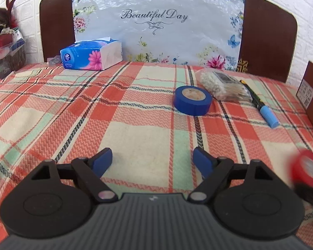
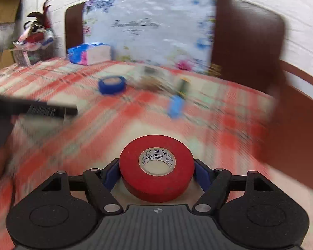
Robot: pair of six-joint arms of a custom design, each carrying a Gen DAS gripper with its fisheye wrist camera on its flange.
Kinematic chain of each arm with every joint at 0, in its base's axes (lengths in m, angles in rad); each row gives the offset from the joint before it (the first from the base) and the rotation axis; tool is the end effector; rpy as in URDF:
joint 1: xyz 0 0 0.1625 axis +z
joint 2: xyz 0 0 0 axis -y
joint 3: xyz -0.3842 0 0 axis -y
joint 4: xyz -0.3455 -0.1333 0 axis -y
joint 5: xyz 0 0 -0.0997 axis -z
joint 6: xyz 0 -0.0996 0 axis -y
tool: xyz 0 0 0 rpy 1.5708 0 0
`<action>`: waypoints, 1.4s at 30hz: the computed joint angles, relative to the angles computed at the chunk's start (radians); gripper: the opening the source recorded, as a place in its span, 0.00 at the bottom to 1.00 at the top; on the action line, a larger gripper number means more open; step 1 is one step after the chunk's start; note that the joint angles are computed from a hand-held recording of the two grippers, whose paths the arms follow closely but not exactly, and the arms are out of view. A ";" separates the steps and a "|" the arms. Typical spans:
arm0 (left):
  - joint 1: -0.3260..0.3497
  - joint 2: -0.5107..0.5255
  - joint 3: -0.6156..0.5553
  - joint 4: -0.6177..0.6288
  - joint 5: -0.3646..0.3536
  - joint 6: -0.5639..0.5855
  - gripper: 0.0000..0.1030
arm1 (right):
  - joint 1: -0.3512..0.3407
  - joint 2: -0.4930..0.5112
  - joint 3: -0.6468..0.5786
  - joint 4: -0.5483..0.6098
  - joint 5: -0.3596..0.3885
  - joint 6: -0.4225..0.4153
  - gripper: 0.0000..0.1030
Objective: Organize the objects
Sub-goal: 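Grasp the red tape roll with the left gripper, then lower the red tape roll into the brown box and open the left gripper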
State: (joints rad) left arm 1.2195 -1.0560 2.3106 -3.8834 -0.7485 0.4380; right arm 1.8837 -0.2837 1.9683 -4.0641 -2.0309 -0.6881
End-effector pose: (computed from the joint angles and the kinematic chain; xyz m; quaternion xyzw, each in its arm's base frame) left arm 0.0545 -0.4509 0.2222 0.1181 0.8081 -0.4472 0.3648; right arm 0.2273 -0.4131 -0.0627 0.3508 -0.8284 0.3372 0.2774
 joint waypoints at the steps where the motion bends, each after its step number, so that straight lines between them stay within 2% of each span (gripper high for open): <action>1: -0.013 0.002 -0.002 0.016 0.024 -0.003 0.83 | -0.001 -0.004 0.051 -0.074 -0.029 0.003 0.71; 3: -0.041 -0.040 0.015 0.136 0.014 -0.087 0.81 | 0.000 -0.010 0.127 -0.203 -0.098 0.035 0.71; 5: -0.085 -0.094 0.050 0.273 -0.060 -0.175 0.78 | -0.007 -0.019 0.185 -0.299 -0.143 0.068 0.78; 8: -0.182 -0.138 0.080 0.466 -0.156 -0.246 0.76 | -0.022 -0.031 0.254 -0.369 -0.144 0.092 0.78; 11: -0.249 -0.159 0.057 0.680 -0.252 -0.313 0.70 | -0.020 -0.004 0.261 -0.425 -0.145 0.040 0.77; 17: -0.314 -0.110 -0.001 0.893 -0.327 -0.372 0.68 | -0.033 -0.003 0.273 -0.433 -0.107 0.033 0.75; 18: -0.325 -0.093 0.000 0.898 -0.317 -0.368 0.68 | -0.039 -0.011 0.278 -0.426 -0.099 0.039 0.74; 20: -0.331 -0.062 -0.002 0.904 -0.298 -0.356 0.62 | -0.044 -0.018 0.278 -0.409 -0.092 0.047 0.74; 23: -0.307 -0.035 -0.009 0.879 -0.313 -0.353 0.58 | -0.054 -0.026 0.271 -0.376 -0.077 0.050 0.71; 24: -0.306 -0.032 -0.009 0.871 -0.311 -0.347 0.54 | -0.058 -0.027 0.268 -0.371 -0.066 0.047 0.66; 25: -0.306 -0.032 -0.012 0.873 -0.318 -0.342 0.38 | -0.059 -0.028 0.265 -0.367 -0.058 0.045 0.66; 26: -0.303 -0.041 -0.026 0.911 -0.345 -0.355 0.29 | -0.055 -0.024 0.258 -0.367 -0.061 0.045 0.66; 28: -0.334 -0.047 -0.041 0.942 -0.313 -0.393 0.28 | -0.039 -0.006 0.240 -0.418 -0.070 0.020 0.66; 31: -0.401 -0.060 -0.048 0.888 -0.297 -0.346 0.28 | -0.011 0.007 0.208 -0.575 -0.065 -0.095 0.66; 34: -0.459 -0.031 -0.114 0.841 -0.298 -0.297 0.28 | -0.013 -0.052 0.186 -0.647 -0.031 -0.177 0.66; 39: -0.502 0.146 -0.320 0.803 -0.298 -0.230 0.28 | -0.082 -0.185 0.141 -0.609 0.019 -0.236 0.66; 42: -0.500 0.272 -0.465 0.839 -0.297 -0.211 0.28 | -0.142 -0.252 0.114 -0.518 0.027 -0.226 0.66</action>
State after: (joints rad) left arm 0.7196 -0.7839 1.8456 -3.0445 -1.0459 0.2274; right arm 1.7417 -0.5362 2.0824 -4.5822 -2.0038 -0.9139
